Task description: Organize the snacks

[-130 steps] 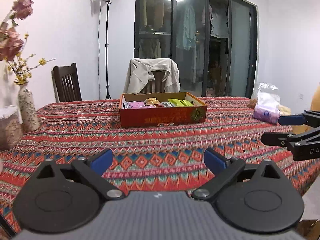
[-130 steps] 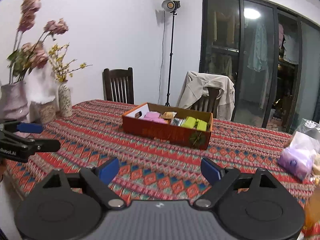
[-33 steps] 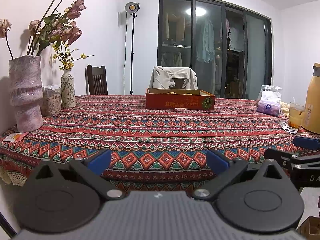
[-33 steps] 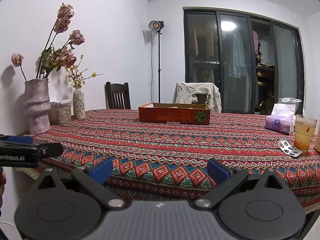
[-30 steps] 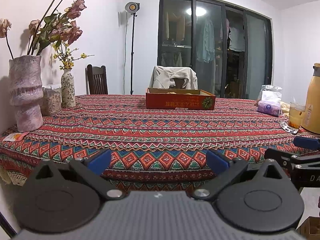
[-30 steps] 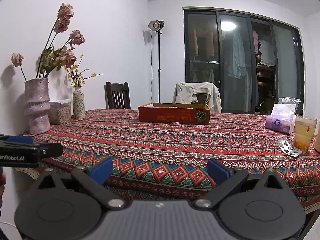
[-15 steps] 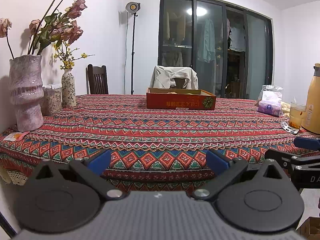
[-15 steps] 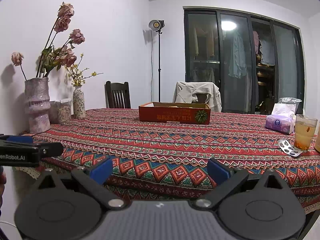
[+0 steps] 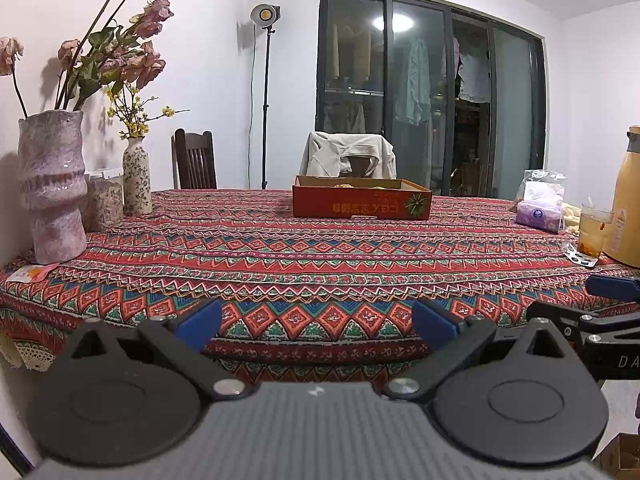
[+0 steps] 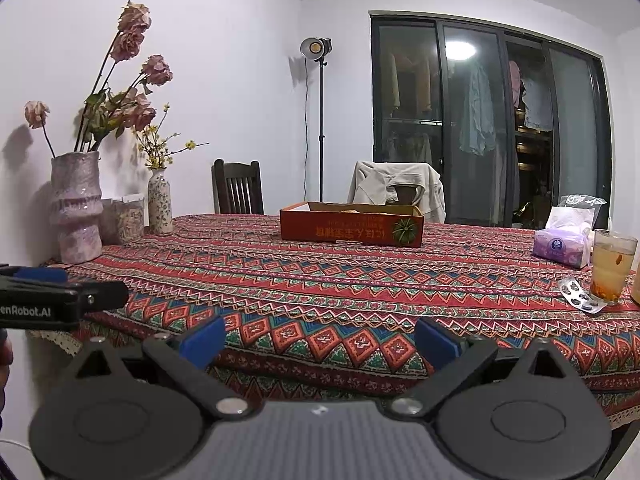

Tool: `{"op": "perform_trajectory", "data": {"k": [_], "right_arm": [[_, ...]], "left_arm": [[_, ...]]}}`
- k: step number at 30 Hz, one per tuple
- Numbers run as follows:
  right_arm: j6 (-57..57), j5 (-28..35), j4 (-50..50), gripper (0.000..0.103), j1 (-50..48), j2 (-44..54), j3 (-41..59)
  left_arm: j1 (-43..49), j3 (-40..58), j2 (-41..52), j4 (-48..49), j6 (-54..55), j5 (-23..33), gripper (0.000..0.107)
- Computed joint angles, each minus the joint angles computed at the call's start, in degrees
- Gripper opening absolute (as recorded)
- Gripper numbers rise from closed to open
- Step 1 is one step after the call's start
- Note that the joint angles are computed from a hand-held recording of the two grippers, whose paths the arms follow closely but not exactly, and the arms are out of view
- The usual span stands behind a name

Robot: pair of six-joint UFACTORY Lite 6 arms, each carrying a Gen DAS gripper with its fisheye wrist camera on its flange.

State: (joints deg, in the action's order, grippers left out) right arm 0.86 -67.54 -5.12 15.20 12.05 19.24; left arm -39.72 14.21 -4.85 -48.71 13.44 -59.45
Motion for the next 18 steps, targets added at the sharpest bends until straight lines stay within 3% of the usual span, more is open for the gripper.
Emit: {"op": "perform_trajectory", "data": {"k": [18], "right_arm": [[0.2,-0.1,-0.5,0.101,-0.6,-0.6,-0.2]], "left_arm": [[-0.8,-0.6,-0.7,0.6,0.2,-0.5,0.103]]}}
